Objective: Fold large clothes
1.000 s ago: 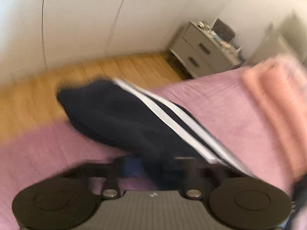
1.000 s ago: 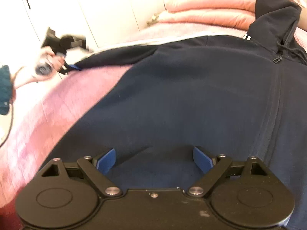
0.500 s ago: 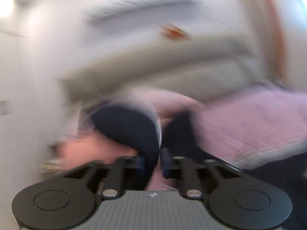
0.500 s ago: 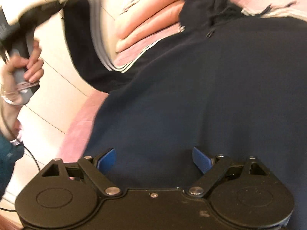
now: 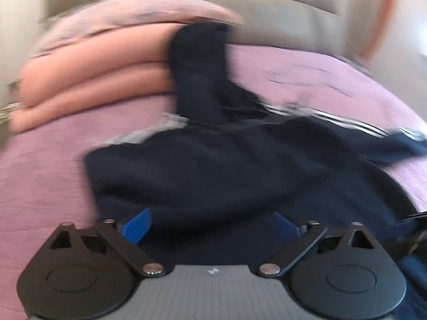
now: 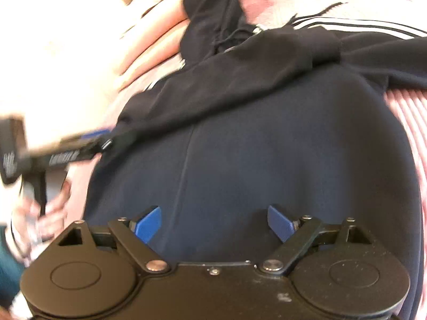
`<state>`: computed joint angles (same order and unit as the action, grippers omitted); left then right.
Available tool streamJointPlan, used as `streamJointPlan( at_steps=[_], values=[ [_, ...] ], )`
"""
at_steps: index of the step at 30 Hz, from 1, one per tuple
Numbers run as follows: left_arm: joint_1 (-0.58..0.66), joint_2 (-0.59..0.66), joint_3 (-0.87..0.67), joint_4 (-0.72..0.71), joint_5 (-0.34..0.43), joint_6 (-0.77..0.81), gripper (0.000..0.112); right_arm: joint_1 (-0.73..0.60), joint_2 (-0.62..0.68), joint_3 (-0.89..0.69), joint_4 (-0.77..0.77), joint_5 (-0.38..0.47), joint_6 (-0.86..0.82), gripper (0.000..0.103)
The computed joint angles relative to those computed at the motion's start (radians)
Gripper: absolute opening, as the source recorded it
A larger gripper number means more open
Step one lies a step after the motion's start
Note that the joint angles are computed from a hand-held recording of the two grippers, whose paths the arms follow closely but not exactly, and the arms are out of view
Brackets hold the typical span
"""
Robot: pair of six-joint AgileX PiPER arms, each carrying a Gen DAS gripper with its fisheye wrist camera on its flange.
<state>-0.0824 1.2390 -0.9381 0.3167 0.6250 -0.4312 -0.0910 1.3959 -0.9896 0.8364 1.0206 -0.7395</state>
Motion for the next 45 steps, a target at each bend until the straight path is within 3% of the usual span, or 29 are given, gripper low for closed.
streamJointPlan(
  at_steps=[3,5,7,10,11,12,13,14,15,16,18,21,25,27,29,30,31,32,33,34,35,37,40,41,42,43,45],
  values=[
    [0.153,0.041,-0.057,-0.039,0.073,0.023,0.096,0.079,0.092,-0.119,0.011,-0.203,0.068,0.101],
    [0.247,0.078,-0.079,-0.108,0.1,0.07,0.093,0.163,0.166,-0.236,-0.156,-0.357,0.186,0.101],
    [0.324,0.072,-0.041,-0.196,0.065,0.142,0.089,0.226,0.256,-0.359,-0.356,-0.435,0.236,0.101],
    [0.419,0.071,0.017,-0.349,0.009,0.278,0.073,0.273,0.39,-0.501,-0.649,-0.463,0.404,0.101],
    [0.425,0.068,0.037,-0.371,-0.021,0.292,0.061,0.275,0.458,-0.573,-0.701,-0.434,0.467,0.101],
    [0.422,0.051,0.057,-0.378,-0.042,0.284,0.05,0.271,0.517,-0.645,-0.714,-0.368,0.503,0.1],
    [0.425,0.036,0.076,-0.4,-0.065,0.293,0.041,0.264,0.561,-0.677,-0.687,-0.342,0.504,0.094],
    [0.41,0.034,0.087,-0.388,-0.091,0.262,0.024,0.252,0.566,-0.669,-0.638,-0.353,0.489,0.091],
    [0.384,0.024,0.098,-0.335,-0.108,0.192,0.02,0.244,0.531,-0.621,-0.609,-0.405,0.487,0.046],
    [0.344,0.009,0.114,-0.243,-0.124,0.105,0.017,0.244,0.497,-0.578,-0.573,-0.444,0.481,0.01],
    [0.258,-0.064,0.157,-0.049,-0.105,-0.09,0.015,0.236,0.433,-0.514,-0.463,-0.497,0.464,0.011],
    [0.193,-0.132,0.19,0.061,-0.038,-0.287,0.014,0.208,0.371,-0.496,-0.343,-0.464,0.443,0.011],
    [0.297,-0.152,0.203,-0.177,-0.005,-0.149,0.017,0.229,0.452,-0.586,-0.591,-0.355,0.684,0.01],
    [0.325,-0.135,0.186,-0.226,0.028,-0.088,0.021,0.22,0.507,-0.628,-0.654,-0.265,0.716,0.012],
    [0.354,-0.12,0.15,-0.28,0.08,-0.03,0.024,0.218,0.481,-0.58,-0.638,-0.295,0.623,0.013],
    [0.361,-0.119,0.131,-0.289,0.101,-0.017,0.028,0.235,0.455,-0.553,-0.679,-0.337,0.602,0.023],
    [0.375,-0.121,0.114,-0.314,0.111,0.015,0.033,0.253,0.421,-0.514,-0.739,-0.401,0.621,0.054],
    [0.403,-0.121,0.097,-0.364,0.11,0.084,0.052,0.257,0.38,-0.463,-0.759,-0.475,0.615,0.063],
    [0.423,-0.116,0.084,-0.393,0.098,0.131,0.078,0.256,0.346,-0.428,-0.74,-0.532,0.58,0.071],
    [0.435,-0.105,0.068,-0.403,0.078,0.159,0.091,0.253,0.333,-0.424,-0.68,-0.55,0.505,0.078],
    [0.462,-0.085,0.048,-0.445,0.056,0.224,0.103,0.246,0.333,-0.438,-0.62,-0.528,0.429,0.078],
    [0.533,-0.01,-0.011,-0.596,0.044,0.408,0.102,0.254,0.356,-0.497,-0.621,-0.442,0.391,0.078],
    [0.62,0.191,-0.132,-0.797,0.08,0.582,0.092,0.304,0.375,-0.531,-0.762,-0.376,0.462,0.078],
    [0.622,0.249,-0.163,-0.787,0.073,0.571,0.081,0.318,0.388,-0.544,-0.793,-0.359,0.481,0.078],
    [0.615,0.291,-0.184,-0.758,0.055,0.539,0.057,0.329,0.396,-0.546,-0.809,-0.343,0.495,0.078],
    [0.598,0.307,-0.18,-0.711,0.015,0.487,0.05,0.33,0.405,-0.552,-0.796,-0.31,0.484,0.078],
    [0.543,0.31,-0.145,-0.523,-0.124,0.306,0.013,0.326,0.424,-0.568,-0.81,-0.242,0.498,0.078]
  ],
)
